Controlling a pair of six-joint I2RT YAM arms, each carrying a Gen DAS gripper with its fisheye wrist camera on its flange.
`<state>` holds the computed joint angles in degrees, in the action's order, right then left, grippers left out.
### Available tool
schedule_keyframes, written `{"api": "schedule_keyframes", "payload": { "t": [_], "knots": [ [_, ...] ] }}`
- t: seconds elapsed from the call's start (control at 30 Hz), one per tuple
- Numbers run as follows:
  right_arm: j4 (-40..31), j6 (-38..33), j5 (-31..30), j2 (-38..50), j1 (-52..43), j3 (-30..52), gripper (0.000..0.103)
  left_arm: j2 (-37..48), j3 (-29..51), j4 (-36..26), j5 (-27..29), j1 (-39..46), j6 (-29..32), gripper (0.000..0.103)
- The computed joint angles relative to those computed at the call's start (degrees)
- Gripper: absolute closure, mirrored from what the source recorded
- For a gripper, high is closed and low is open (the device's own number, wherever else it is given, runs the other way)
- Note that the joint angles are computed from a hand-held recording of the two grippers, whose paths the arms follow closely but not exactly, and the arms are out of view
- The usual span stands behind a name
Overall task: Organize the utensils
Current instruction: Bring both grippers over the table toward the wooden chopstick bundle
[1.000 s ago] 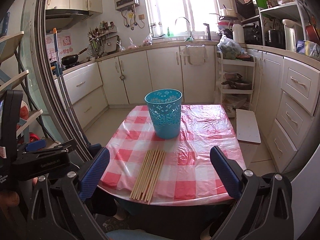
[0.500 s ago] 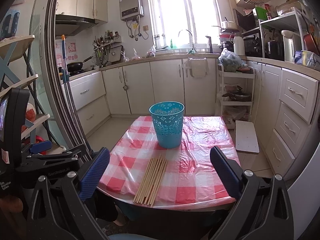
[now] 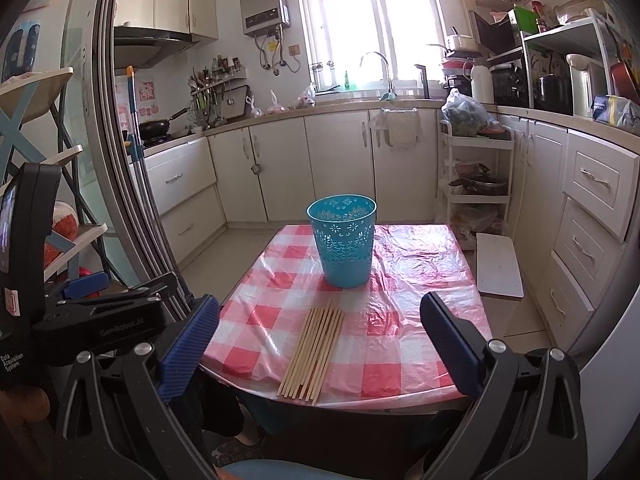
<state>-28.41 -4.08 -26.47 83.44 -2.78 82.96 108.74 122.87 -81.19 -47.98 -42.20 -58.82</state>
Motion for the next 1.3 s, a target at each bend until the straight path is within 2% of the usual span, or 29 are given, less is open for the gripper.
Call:
{"api": "schedule_keyframes", "payload": {
  "t": [0.97,1.3],
  "knots": [
    [-0.23,-1.02,-0.20,-0.49,-0.45,0.20,0.007,0.05,-0.04,-1.12,-1.54,-0.43,-1.36,0.008],
    [-0.88,-2.69,3.82,7.44,0.87,4.08,0.007,-0.37,-5.39,6.95,3.91,3.51,4.83,0.008]
  ]
}}
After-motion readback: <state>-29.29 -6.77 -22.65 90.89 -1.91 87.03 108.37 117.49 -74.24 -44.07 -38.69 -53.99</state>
